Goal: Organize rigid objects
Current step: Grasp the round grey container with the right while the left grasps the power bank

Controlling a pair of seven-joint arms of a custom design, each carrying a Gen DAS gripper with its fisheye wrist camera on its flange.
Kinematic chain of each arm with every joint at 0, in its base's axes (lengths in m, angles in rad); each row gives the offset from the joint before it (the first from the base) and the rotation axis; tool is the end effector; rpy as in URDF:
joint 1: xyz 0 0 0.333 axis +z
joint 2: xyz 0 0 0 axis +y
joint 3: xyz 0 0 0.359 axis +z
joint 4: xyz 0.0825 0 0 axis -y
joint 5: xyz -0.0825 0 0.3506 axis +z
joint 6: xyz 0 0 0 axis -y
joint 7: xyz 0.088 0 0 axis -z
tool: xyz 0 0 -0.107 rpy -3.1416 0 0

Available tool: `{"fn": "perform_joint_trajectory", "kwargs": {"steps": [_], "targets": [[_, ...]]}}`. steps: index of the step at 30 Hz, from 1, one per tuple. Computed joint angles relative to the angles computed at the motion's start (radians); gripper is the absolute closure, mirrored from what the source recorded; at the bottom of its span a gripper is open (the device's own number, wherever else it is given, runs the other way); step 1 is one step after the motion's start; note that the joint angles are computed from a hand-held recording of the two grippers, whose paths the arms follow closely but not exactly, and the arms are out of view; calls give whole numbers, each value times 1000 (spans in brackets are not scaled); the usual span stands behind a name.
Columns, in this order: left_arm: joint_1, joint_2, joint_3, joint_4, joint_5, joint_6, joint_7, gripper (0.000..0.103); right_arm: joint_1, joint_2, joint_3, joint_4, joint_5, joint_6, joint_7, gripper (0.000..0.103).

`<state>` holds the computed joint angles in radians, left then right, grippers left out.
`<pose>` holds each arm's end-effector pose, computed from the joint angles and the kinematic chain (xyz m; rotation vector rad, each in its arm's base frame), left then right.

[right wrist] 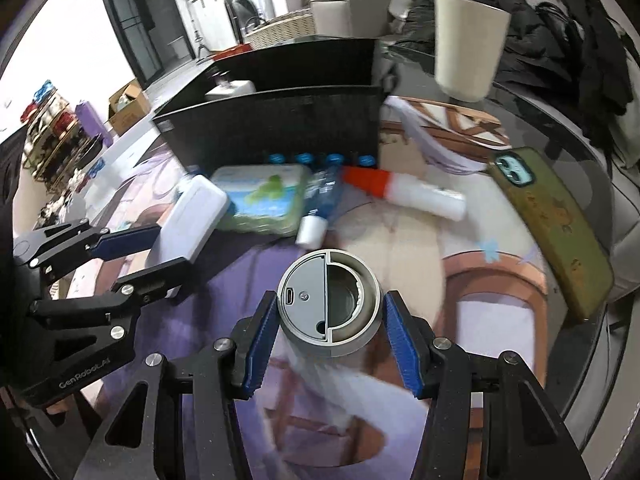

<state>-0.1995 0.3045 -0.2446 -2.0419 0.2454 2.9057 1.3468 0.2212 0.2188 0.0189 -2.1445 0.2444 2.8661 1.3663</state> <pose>0.5628 -0.2692 0.4250 -1.5131 2.3072 -0.6941 0.5772 0.1268 0.4212 -2.0897 1.6659 -0.3478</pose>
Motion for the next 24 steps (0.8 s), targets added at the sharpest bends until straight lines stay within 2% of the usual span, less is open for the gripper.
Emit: {"fn": "perform_joint_trajectory", "kwargs": {"steps": [3, 8, 20, 24], "targets": [[12, -16, -2, -28, -2, 11, 9, 65, 3, 0, 14, -3, 11, 3, -20, 50], [72, -37, -55, -58, -96, 2, 81, 65, 21, 1, 17, 0, 6, -2, -18, 50], [72, -52, -49, -85, -159, 3, 124, 65, 37, 2, 24, -7, 5, 8, -28, 50], [58, -44, -37, -77, -153, -5, 118, 60, 25, 2, 34, -8, 32, 8, -55, 48]]}}
